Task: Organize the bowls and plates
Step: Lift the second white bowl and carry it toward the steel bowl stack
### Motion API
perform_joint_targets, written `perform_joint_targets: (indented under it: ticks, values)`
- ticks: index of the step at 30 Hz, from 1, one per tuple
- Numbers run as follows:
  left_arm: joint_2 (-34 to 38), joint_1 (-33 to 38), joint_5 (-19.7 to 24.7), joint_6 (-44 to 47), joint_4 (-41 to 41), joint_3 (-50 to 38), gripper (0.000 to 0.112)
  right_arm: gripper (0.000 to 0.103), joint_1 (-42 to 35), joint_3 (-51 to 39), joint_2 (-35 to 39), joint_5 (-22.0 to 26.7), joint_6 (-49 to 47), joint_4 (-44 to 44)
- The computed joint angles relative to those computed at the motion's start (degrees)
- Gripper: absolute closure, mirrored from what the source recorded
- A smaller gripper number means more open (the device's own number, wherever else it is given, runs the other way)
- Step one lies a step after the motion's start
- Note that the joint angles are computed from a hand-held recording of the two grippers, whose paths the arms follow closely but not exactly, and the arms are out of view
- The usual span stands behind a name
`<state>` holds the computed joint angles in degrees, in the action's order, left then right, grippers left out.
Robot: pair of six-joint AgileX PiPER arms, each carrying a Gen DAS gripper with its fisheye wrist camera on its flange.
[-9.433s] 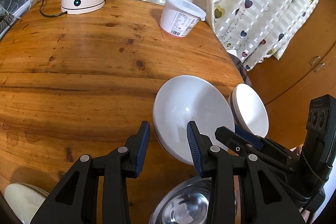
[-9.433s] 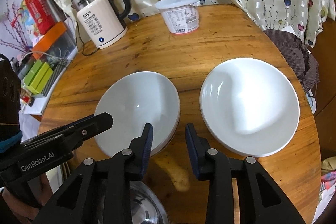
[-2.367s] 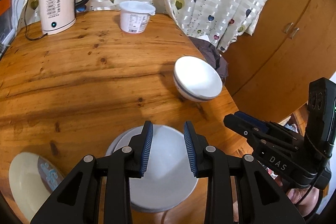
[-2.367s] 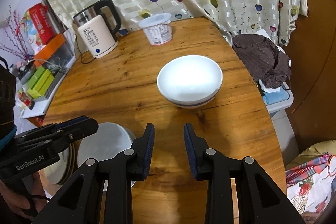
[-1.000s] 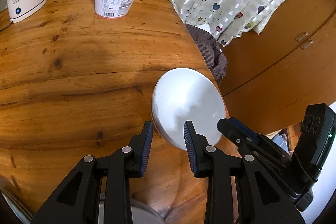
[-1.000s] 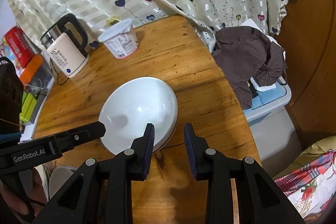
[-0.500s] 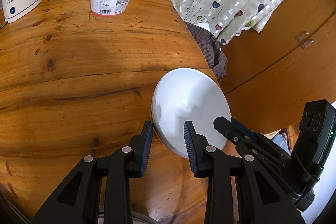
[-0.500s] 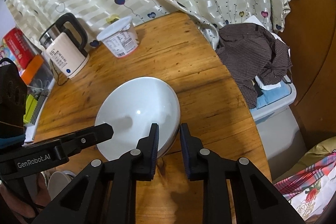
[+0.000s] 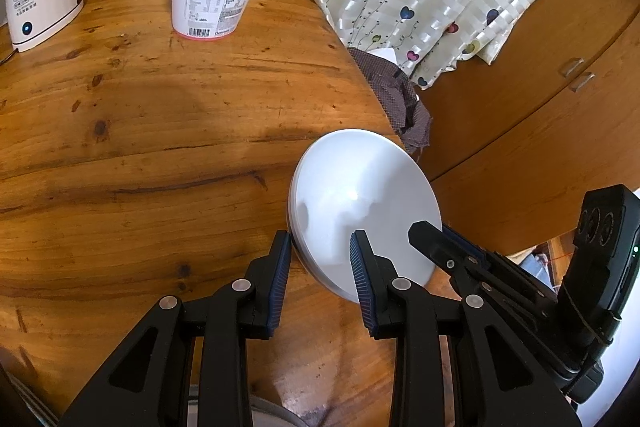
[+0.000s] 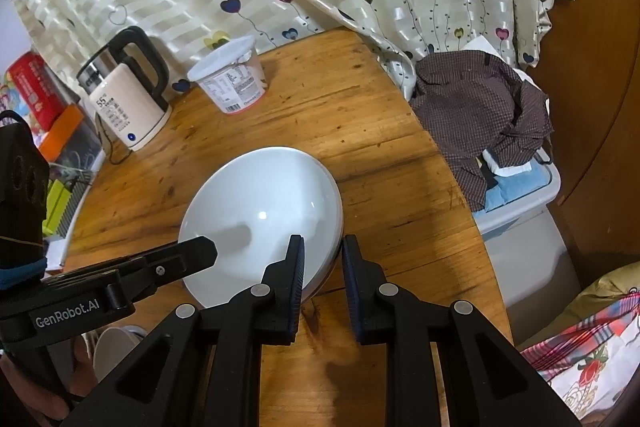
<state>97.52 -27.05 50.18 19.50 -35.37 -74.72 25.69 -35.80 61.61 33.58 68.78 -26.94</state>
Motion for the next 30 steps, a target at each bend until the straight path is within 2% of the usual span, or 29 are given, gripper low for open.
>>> perform_joint_targets:
  ticks: [7,14,22,30]
  values:
    - [-2.9,0.9,0.7,0.4,-0.4,1.6,0.08,0.084,6.3,-0.9,-2.4,5.3,6.9,-4.3]
    - [-7.6,2.1,1.5,1.3,-0.8,3.7,0.08,0.084,16.0,-3.5,-4.2,13.5,15.4,-9.8]
    - [-13.9,5.3,3.1,3.4,-1.9,6.9,0.081,0.084,29.1,-7.8,-3.5,23.8,24.6,-15.0]
    - [-18.6,8.8,5.2,6.2,-3.7,10.1,0.08,0.084,37.2,-11.5,-1.3,30.3,29.4,-17.5]
